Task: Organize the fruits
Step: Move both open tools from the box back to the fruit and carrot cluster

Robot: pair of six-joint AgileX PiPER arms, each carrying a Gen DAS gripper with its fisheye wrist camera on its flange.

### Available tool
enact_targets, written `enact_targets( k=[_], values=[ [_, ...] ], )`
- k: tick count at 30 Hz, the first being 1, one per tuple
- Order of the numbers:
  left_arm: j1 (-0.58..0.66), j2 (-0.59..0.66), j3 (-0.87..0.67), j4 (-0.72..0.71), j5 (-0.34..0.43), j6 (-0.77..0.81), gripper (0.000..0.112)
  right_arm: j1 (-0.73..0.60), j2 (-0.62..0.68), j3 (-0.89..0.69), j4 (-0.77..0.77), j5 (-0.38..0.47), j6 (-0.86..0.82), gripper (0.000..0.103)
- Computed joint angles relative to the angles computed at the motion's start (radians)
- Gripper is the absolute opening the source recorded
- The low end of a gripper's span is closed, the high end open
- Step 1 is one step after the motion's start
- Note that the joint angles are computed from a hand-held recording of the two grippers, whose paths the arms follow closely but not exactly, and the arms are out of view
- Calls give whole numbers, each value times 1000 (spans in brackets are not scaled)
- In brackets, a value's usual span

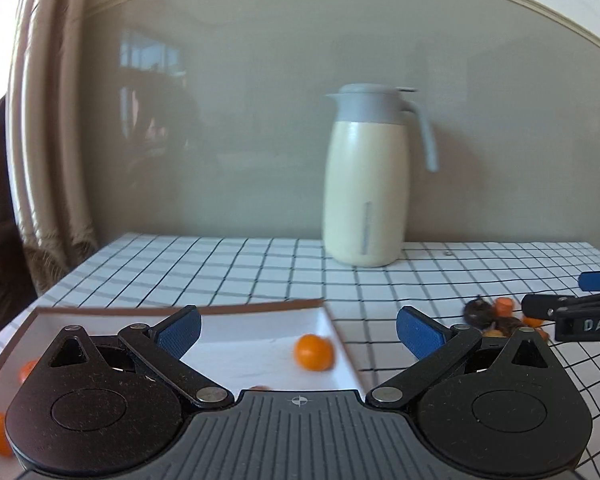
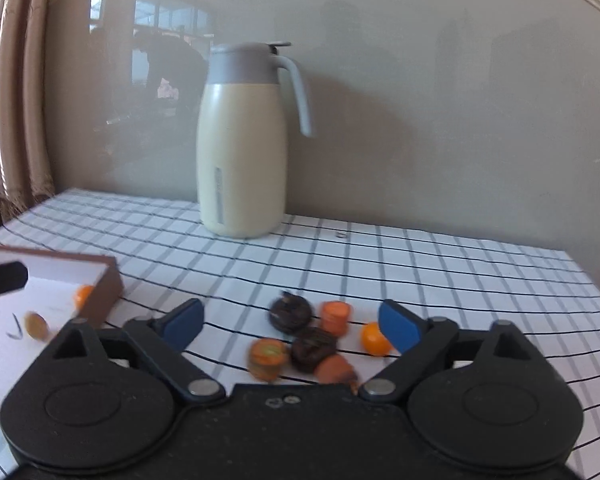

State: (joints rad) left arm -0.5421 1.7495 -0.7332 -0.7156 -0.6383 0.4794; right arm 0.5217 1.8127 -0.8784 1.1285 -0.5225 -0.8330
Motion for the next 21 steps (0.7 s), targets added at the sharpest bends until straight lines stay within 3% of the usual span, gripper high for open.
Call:
enact_targets(
  k=[8,13,21],
  values=[
    [-115,85,-101,-69,27,94,103,-66,19,63,-118,30,92,76],
    [-154,140,-174,-124,57,153,103,-98,75,31,-110,48,96,75],
    [-163,215,-254,-139,118,164,103,-151,155,-35,-61,87,18,60]
  ],
)
